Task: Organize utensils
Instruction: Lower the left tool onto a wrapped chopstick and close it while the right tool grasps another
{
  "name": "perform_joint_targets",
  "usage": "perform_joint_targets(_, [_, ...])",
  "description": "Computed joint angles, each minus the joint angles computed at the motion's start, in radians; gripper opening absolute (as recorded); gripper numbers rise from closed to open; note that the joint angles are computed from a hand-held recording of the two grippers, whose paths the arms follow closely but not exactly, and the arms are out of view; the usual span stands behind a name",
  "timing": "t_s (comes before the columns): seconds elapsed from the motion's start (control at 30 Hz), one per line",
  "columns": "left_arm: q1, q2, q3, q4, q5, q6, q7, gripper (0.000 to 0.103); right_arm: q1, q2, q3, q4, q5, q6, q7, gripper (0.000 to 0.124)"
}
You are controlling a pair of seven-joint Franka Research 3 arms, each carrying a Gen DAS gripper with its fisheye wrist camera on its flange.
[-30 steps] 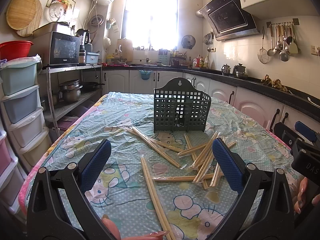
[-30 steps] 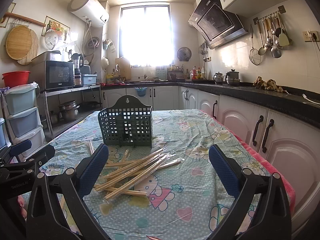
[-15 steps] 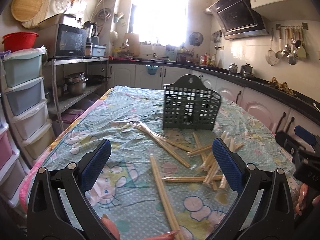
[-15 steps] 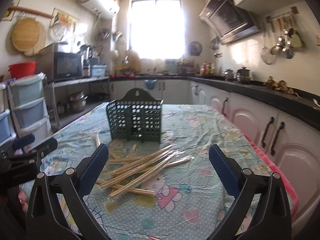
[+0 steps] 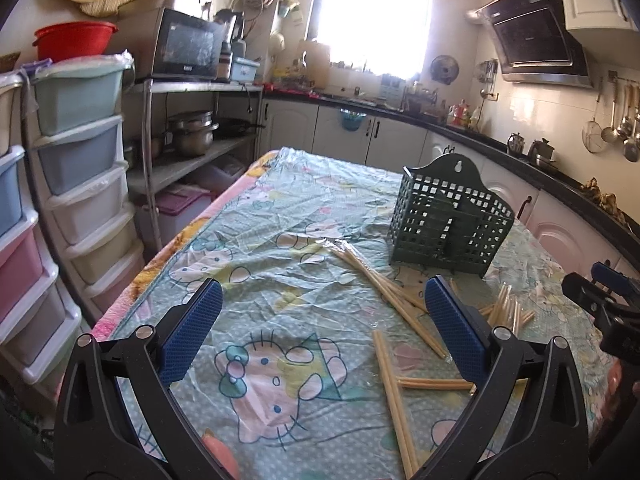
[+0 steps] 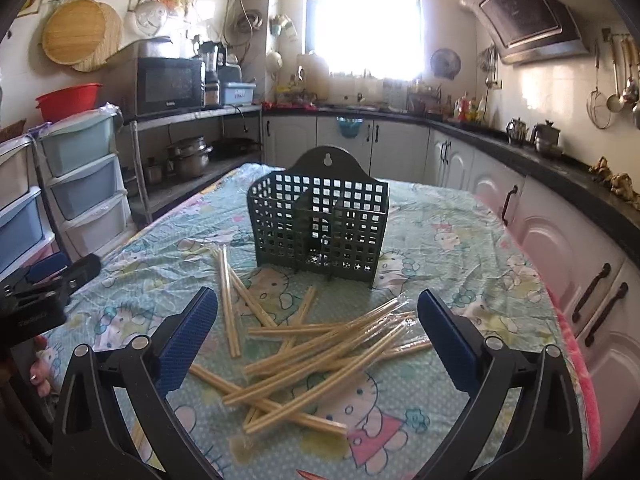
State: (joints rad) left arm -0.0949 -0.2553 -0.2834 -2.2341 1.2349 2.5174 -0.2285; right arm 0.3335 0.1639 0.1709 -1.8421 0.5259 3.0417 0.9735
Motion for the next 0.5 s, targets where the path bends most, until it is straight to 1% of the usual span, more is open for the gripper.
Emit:
perform_joint_targets(0.07, [-0.002,0.016,0.016,0.013,-0.04,0.026,0.045,0.093,0.014,0.029,-0.026,0.034,-0.049,-0.013,0.036,0.097])
perform_joint_targets(0.13, [-0.003,0.042,0.035,0.031,-0.089,0.072,0.115,0.093,0.026,0.054,-0.05,0.066,-0.103,-0.038,0.081,0.097])
perform_joint_targets(0.2, [-0.003,0.072,0.042,0.052,-0.13,0.095,0.168,0.093,0.039,0.078,-0.083,0.1,-0.165,-0.074,0.15,0.097])
perform_joint_targets(0.27, [-0.007,0.108,0.056,0.076,-0.196,0.128,0.246,0.093,0.038,0.097,-0.094,0.129,-0.201,-0.1,0.195,0.097])
perform_joint_targets(0.33, [-0.011,0.139,0.065,0.097,-0.258,0.146,0.311,0.093,0.024,0.126,-0.096,0.175,-0.218,-0.148,0.222,0.097])
perform_joint_targets(0.4, [-0.021,0.185,0.084,0.12,-0.383,0.187,0.435,0.093,0.02,0.159,-0.111,0.226,-0.25,-0.197,0.264,0.097])
perform_joint_targets(0.43, [-0.023,0.196,0.087,0.126,-0.418,0.195,0.47,0.093,0.016,0.171,-0.114,0.247,-0.26,-0.215,0.279,0.097])
perform_joint_targets(0.5, [-0.034,0.236,0.097,0.149,-0.555,0.225,0.632,0.091,0.006,0.202,-0.122,0.296,-0.277,-0.258,0.309,0.097])
